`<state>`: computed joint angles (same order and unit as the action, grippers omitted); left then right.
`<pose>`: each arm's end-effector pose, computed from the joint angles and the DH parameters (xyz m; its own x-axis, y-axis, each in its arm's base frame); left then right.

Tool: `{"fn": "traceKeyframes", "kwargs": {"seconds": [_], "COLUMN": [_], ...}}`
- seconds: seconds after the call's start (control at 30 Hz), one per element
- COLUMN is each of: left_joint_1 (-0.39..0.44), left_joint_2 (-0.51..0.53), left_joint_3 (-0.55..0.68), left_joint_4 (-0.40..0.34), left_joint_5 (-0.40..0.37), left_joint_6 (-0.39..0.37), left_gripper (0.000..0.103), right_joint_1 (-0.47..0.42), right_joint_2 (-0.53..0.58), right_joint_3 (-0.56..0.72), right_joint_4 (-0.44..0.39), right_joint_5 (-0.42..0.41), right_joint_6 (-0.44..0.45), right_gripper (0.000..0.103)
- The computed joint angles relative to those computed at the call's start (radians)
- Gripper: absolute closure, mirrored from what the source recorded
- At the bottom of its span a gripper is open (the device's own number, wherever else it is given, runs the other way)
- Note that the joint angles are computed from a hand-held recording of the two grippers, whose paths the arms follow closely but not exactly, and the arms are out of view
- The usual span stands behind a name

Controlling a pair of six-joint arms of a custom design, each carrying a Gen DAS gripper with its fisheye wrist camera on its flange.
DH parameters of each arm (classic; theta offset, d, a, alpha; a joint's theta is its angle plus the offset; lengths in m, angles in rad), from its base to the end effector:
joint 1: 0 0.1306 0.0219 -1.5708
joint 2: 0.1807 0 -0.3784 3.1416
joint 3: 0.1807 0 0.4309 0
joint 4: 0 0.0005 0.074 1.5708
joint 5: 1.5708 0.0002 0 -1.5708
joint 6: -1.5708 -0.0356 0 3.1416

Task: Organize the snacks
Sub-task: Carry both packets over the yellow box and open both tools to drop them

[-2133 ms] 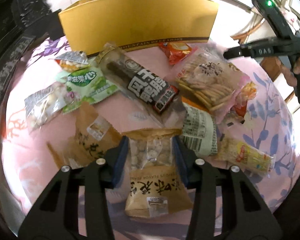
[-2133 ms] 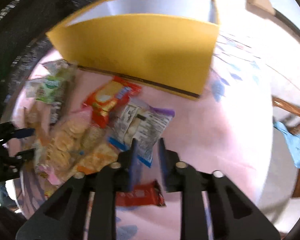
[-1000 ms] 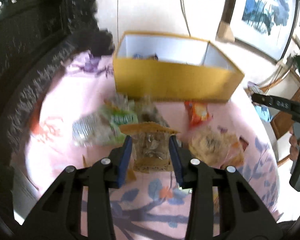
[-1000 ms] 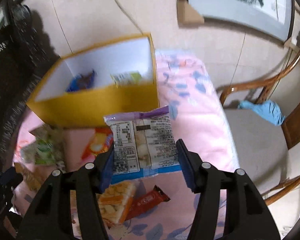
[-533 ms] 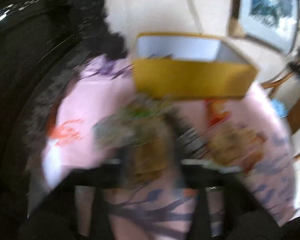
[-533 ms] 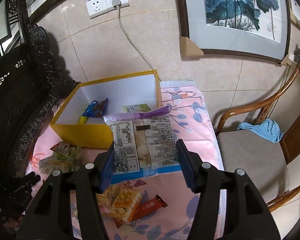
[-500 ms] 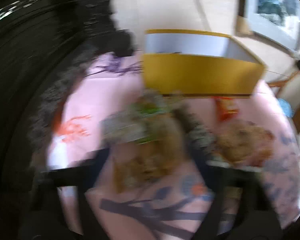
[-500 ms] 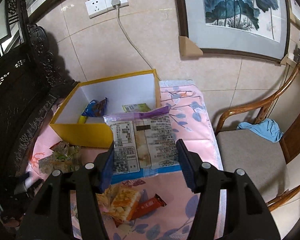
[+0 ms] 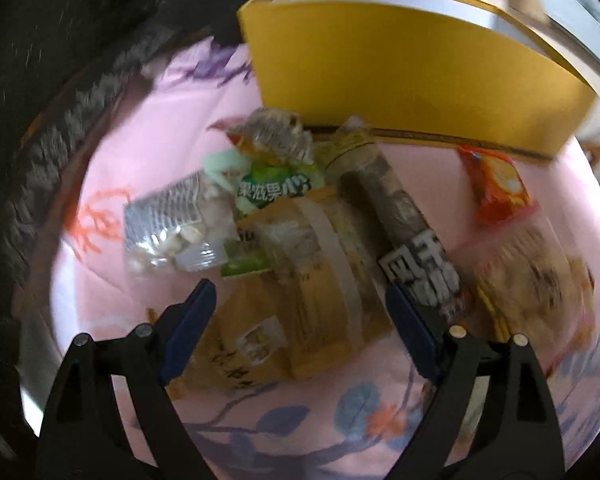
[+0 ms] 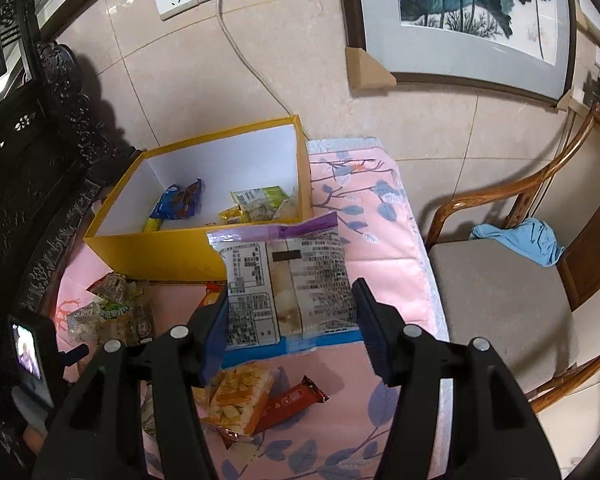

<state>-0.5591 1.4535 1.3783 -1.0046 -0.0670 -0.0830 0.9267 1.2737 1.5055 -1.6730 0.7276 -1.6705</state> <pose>0.4478 -0.2779 0.3792 -0.7033 0.5377 -0.4650 0.5627 0.8208 0.0979 0.2656 0.3134 0.5057 -0.4835 0.5935 -0.6434 0.6468 0.7375 0.1942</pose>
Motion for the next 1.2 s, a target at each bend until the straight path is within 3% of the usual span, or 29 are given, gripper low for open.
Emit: {"fn": "traceKeyframes", "kwargs": {"seconds": [0.1, 0.13, 0.17, 0.23, 0.43, 0.67, 0.77, 0.83, 0.93, 1.07, 1.2], "left_joint_1": [-0.005, -0.003, -0.002, -0.004, 0.023, 0.032, 0.016, -0.003, -0.021, -0.043, -0.044], "left_joint_2": [0.034, 0.035, 0.051, 0.066, 0.028, -0.079, -0.121, -0.12, -0.074, 0.059, 0.182], "left_joint_3": [0.026, 0.024, 0.037, 0.058, 0.057, 0.065, 0.081, 0.123, 0.216, 0.377, 0.517], "left_joint_4": [0.013, 0.022, 0.01, -0.021, -0.065, -0.056, -0.025, -0.007, 0.007, 0.038, 0.009], "left_joint_5": [-0.011, -0.004, 0.005, -0.013, 0.071, 0.127, 0.141, 0.14, 0.137, 0.06, 0.058], "left_joint_6": [0.037, 0.039, 0.039, 0.045, 0.083, 0.056, 0.05, 0.052, 0.036, 0.017, 0.018], "left_gripper": [0.019, 0.044, 0.054, 0.063, 0.068, 0.07, 0.07, 0.069, 0.069, 0.069, 0.069], "right_joint_1": [-0.009, -0.012, -0.013, -0.015, -0.012, -0.001, -0.017, -0.039, -0.099, -0.196, -0.289], "right_joint_2": [-0.01, -0.015, -0.021, -0.031, -0.042, -0.029, -0.05, -0.037, -0.014, 0.024, 0.052], "right_joint_3": [-0.02, -0.029, -0.038, -0.049, -0.045, -0.001, -0.004, 0.022, 0.066, 0.118, 0.144], "right_joint_4": [0.025, 0.042, 0.062, 0.094, 0.116, 0.096, 0.175, 0.173, 0.19, 0.245, 0.33], "right_joint_5": [-0.018, -0.029, -0.039, -0.052, -0.037, 0.007, -0.006, 0.011, 0.034, 0.035, -0.054], "right_joint_6": [0.007, 0.014, 0.022, 0.034, 0.054, 0.073, 0.135, 0.191, 0.311, 0.473, 0.595], "right_gripper": [0.045, 0.045, 0.045, 0.045, 0.045, 0.045, 0.045, 0.045, 0.045, 0.045, 0.045]}}
